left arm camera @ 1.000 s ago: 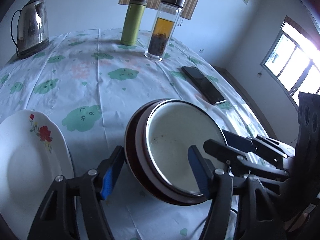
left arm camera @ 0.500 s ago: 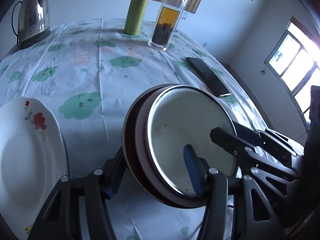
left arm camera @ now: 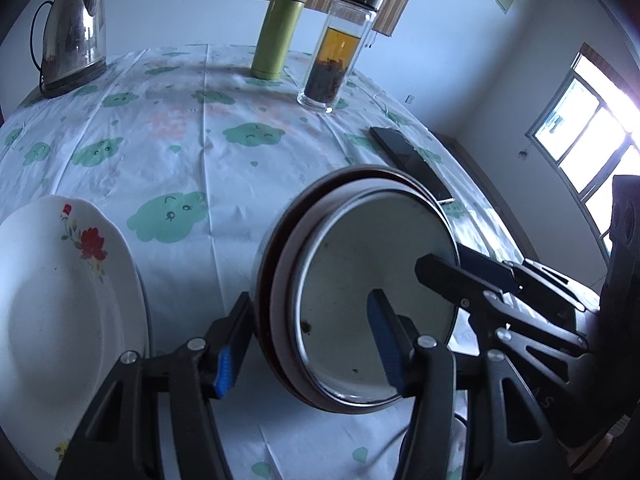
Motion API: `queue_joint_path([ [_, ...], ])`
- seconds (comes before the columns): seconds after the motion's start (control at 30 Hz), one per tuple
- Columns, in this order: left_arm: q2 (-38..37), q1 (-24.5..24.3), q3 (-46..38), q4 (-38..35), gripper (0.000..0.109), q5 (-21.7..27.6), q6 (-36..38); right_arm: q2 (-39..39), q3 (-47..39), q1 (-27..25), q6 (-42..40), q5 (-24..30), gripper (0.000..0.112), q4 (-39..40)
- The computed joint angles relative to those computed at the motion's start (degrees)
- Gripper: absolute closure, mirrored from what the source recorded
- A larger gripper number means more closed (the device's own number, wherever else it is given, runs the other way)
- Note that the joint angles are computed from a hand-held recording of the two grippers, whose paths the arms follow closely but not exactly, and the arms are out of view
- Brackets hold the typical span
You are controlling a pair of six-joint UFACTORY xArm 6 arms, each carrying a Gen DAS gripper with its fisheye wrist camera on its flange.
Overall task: Organize plates and bowls
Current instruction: 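Lift the nested bowls with both tools and carry them over the plate stack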
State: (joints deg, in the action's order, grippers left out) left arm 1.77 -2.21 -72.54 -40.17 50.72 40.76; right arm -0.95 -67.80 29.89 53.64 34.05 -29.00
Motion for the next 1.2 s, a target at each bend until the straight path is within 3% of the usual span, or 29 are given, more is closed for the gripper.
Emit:
queue_joint_path([
  [0.47, -1.84, 0.71, 0.81, -1.64, 0.053, -1.25, 1.55, -0.09, -1.42, 0.28, -3.54, 0.6, 0.084, 2.99],
  [1.0, -0.48, 4.33, -1.96, -5.87, 0.053, 3.92, 0.85, 0.43, -4.38, 1.08, -8.07, 1.33, 0.084, 6.05],
  [1.2, -2.69, 6.02, -0.49, -7.52, 0.053, 2.0, 2.06, 1.86, -7.05, 2.33, -9.69, 1.71, 0.084, 6.29],
])
